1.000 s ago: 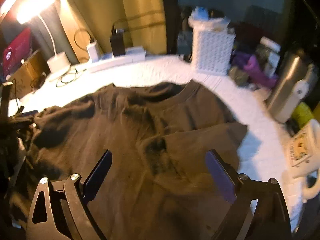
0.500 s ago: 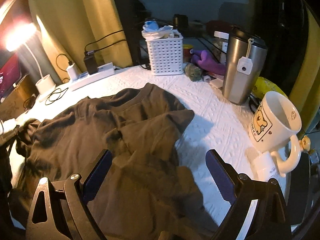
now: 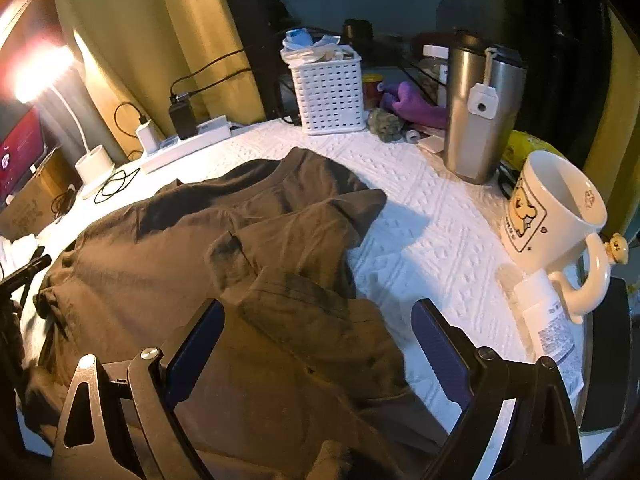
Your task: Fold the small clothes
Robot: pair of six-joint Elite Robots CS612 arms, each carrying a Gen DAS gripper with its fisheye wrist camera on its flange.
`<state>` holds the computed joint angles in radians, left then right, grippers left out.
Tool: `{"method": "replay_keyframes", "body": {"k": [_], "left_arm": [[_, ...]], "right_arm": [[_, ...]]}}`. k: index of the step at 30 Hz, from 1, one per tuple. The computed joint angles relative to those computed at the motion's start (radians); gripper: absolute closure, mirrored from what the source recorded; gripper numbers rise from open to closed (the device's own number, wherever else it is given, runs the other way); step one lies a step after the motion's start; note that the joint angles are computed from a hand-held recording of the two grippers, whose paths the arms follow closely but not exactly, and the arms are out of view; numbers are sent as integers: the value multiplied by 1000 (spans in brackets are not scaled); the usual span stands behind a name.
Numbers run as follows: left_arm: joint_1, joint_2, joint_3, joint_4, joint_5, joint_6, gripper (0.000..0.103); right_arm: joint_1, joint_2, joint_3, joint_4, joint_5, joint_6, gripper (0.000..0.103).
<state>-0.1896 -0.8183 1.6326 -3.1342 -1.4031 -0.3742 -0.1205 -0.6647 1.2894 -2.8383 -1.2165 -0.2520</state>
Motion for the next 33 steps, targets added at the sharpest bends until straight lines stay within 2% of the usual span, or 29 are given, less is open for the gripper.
{"method": "replay_keyframes", "body": {"k": [2,3,4,5,6,8,11,16,18,19,21,22,23,24,25,26,28,30,32,33], "left_arm": [[12,6,-12,25,-71,0,30],[13,8,-19,58,-83,7,30],[7,13,-35,128,-72,18,30],[3,17,-42,159,-68,27,30],[-9,17,-34,147,-24,54,30],[-27,14,-27,156,10,91,30],[-33,4,-20,178,18,45,30],[-25,-16,4,180,-25,-1,30],[-24,-19,15,168,-23,-1,30],[-30,-18,22,153,-6,6,30],[-37,-14,23,142,24,21,30],[-43,-12,25,135,41,26,30],[-45,-11,26,128,46,32,31],[-45,-9,29,107,37,46,42],[-44,-8,31,89,16,61,55],[-45,-9,33,81,12,71,60],[-46,-8,29,76,-9,88,84],[-48,-10,28,75,-12,88,87],[-53,-13,34,49,10,92,89],[-52,-14,37,39,8,89,89]], "right_arm": [[-2,-1,1,-9,0,5,8],[-3,-3,3,-15,-1,10,8],[-4,-4,4,-21,-2,14,8],[-5,-4,6,-25,-3,16,8],[-6,-6,7,-24,-7,15,8],[-10,-6,9,-34,-7,22,8],[-16,2,1,-58,-31,45,8],[-22,31,-50,-63,-80,94,8],[-13,42,-70,-18,-92,50,17],[-9,44,-74,3,-84,28,25],[0,45,-79,66,-66,-40,36],[4,43,-75,93,-55,-77,46],[7,40,-70,116,-44,-101,47],[7,37,-65,130,-27,-115,48],[6,31,-52,131,-9,-126,55],[6,26,-44,137,3,-135,64],[4,15,-26,141,24,-143,69],[0,0,-2,129,39,-136,74],[-4,-15,25,95,46,-121,86],[-5,-20,34,84,47,-117,89]]}}
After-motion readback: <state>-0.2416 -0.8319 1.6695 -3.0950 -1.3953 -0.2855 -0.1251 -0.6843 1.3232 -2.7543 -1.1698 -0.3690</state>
